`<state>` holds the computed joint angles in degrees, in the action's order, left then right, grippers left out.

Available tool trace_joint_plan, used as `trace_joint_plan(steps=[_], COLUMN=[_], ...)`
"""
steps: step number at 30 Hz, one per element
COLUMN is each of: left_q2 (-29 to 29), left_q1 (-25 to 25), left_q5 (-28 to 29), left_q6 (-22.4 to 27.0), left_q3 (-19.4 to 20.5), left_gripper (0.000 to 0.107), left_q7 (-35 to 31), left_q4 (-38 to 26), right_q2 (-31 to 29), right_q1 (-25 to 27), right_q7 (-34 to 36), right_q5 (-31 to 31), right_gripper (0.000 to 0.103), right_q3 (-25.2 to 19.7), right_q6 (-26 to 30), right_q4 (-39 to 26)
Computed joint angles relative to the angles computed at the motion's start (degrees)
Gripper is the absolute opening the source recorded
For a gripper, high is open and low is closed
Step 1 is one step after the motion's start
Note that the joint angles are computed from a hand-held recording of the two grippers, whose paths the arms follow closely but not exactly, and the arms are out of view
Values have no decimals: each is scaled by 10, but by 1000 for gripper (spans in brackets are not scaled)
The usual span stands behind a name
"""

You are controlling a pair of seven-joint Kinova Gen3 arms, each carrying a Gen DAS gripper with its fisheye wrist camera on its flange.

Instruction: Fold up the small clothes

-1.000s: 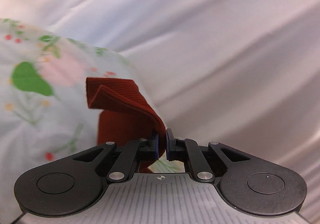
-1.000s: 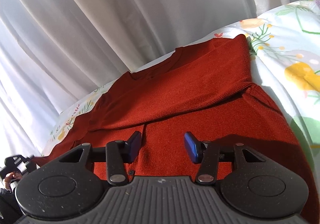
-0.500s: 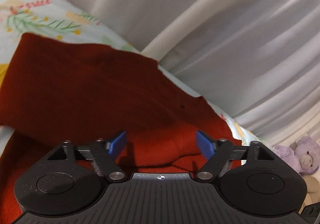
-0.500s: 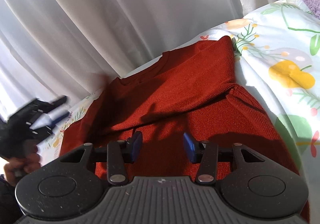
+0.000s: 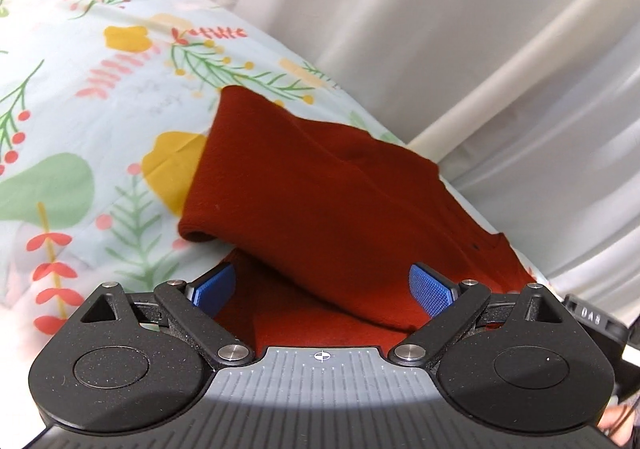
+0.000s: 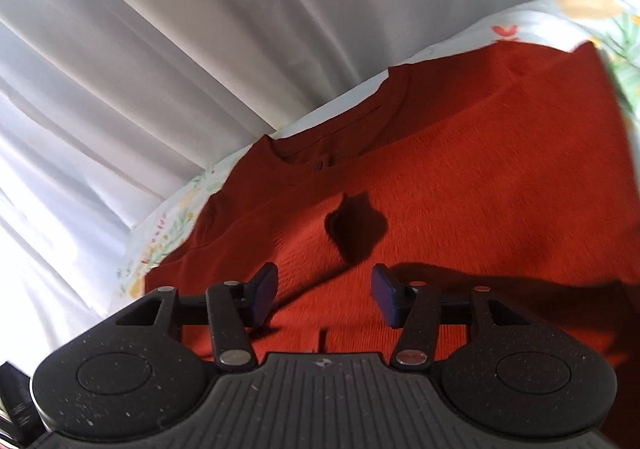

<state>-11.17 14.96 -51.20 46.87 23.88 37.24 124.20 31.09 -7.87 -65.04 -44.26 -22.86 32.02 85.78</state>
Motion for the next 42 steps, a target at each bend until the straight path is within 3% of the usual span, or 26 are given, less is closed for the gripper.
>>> trace_joint_plan(steps=[2, 5, 7, 8, 9, 14, 17, 19, 22, 23, 24, 26, 28, 29, 30, 33, 36, 38, 42], left_q2=[-3, 0, 8, 11, 14, 27, 37, 44, 50, 53, 56, 60, 65, 67, 70, 77, 78, 73, 71], left_q1=[4, 3, 3, 4, 5, 19, 26, 29, 34, 35, 36, 38, 41, 43, 45, 50, 55, 65, 56], left_q5=[8, 14, 14, 9, 2, -16, -17, -19, -20, -17, -14, -7, -6, -7, -8, 1, 11, 24, -24], left_q6=[11, 9, 12, 13, 16, 13, -2, -8, -16, -16, -16, -16, -11, -8, -3, -3, 0, 9, 14], left_q3=[3, -1, -4, -5, -5, -16, -29, -35, -45, -48, -52, -58, -61, -63, -64, -74, -78, -86, -65], left_gripper=[97, 97, 97, 97, 97, 97, 97, 96, 96, 96, 96, 96, 96, 96, 96, 96, 95, 94, 94], left_q7=[0, -6, -18, -23, -24, -36, -52, -56, -65, -71, -77, -87, -92, -96, -98, -119, -134, -149, -129], left_q4=[3, 0, -9, -13, -16, -26, -29, -32, -34, -37, -39, -44, -49, -51, -54, -60, -65, -73, -76], right_q2=[8, 21, 7, -2, -16, -111, -126, -115, -98, -92, -86, -83, -83, -83, -82, -95, -76, -58, -53], right_q1=[-10, -1, -35, -62, -88, -204, -249, -240, -167, -151, -145, -165, -218, -244, -271, -350, -426, -466, -530], right_q7=[-12, 19, 29, 28, 27, -18, 24, 54, 72, 69, 70, 85, 105, 108, 108, 100, 39, -7, -99], right_q5=[7, 5, 14, 28, 47, 129, 97, 50, -20, -43, -67, -107, -113, -102, -82, -12, 57, 84, 98], right_gripper=[56, 55, 37, 12, 6, 5, 5, 5, 11, 17, 32, 38, 34, 14, 6, 5, 5, 6, 19], right_q3=[2, -29, -9, 12, 38, 170, 249, 269, 234, 228, 230, 263, 314, 333, 348, 406, 483, 536, 623], right_q6=[0, -13, -56, -79, -103, -219, -263, -247, -178, -155, -131, -104, -113, -130, -153, -223, -279, -275, -253], right_q4=[-15, -19, 0, 8, 20, 96, 132, 130, 115, 107, 100, 95, 101, 103, 105, 125, 138, 137, 143])
